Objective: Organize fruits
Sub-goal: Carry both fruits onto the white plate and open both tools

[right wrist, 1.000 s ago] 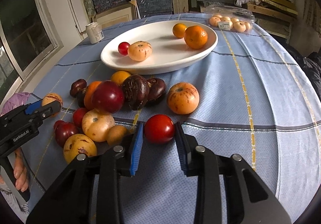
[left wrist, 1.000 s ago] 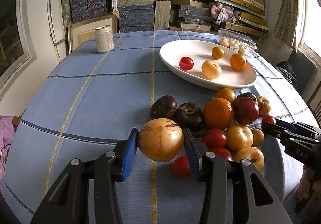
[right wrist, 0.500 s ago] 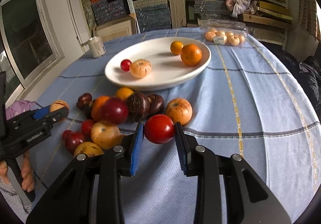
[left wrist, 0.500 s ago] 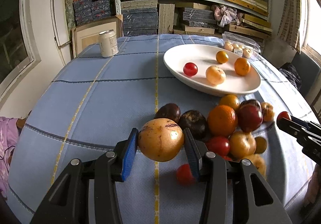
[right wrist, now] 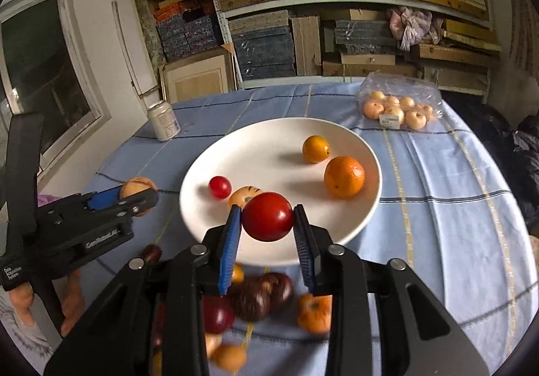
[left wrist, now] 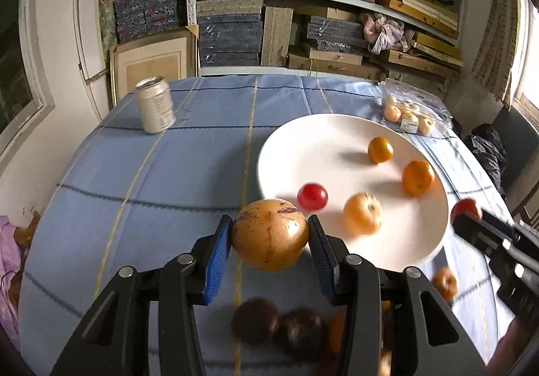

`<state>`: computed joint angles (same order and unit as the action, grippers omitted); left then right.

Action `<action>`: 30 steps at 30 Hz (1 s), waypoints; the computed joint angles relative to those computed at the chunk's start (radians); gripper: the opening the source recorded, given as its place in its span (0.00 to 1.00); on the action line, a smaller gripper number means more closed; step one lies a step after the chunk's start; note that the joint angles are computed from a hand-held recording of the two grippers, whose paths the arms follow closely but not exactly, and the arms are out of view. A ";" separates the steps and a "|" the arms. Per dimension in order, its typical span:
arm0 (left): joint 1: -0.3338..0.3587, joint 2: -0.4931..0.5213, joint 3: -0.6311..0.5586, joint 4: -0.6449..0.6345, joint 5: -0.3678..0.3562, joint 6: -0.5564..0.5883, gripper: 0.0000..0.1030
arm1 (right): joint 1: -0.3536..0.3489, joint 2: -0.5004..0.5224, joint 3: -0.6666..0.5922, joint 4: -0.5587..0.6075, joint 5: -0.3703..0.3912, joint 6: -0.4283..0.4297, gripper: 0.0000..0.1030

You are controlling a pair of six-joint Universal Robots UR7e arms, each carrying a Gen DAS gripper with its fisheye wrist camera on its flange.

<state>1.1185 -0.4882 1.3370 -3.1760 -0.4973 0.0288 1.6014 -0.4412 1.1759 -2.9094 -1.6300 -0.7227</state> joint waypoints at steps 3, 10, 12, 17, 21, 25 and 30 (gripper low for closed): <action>0.020 0.037 -0.093 0.051 -0.019 0.014 0.44 | -0.003 0.032 -0.046 0.021 -0.028 -0.008 0.30; 0.050 0.108 -0.271 0.151 -0.052 0.020 0.45 | -0.011 0.072 -0.111 0.060 -0.054 -0.019 0.30; 0.059 0.135 -0.332 0.194 -0.052 0.018 0.45 | -0.013 0.076 -0.118 0.065 -0.054 -0.018 0.30; 0.082 0.187 -0.450 0.318 -0.062 -0.006 0.45 | -0.016 0.092 -0.146 0.075 -0.061 -0.011 0.30; 0.094 0.217 -0.503 0.381 -0.049 -0.022 0.45 | -0.019 0.107 -0.175 0.094 -0.064 0.001 0.30; 0.095 0.200 -0.477 0.372 -0.059 -0.032 0.46 | -0.021 0.112 -0.180 0.082 -0.062 0.002 0.32; 0.070 0.158 -0.393 0.297 -0.030 -0.013 0.47 | -0.022 0.093 -0.151 0.042 -0.035 -0.003 0.36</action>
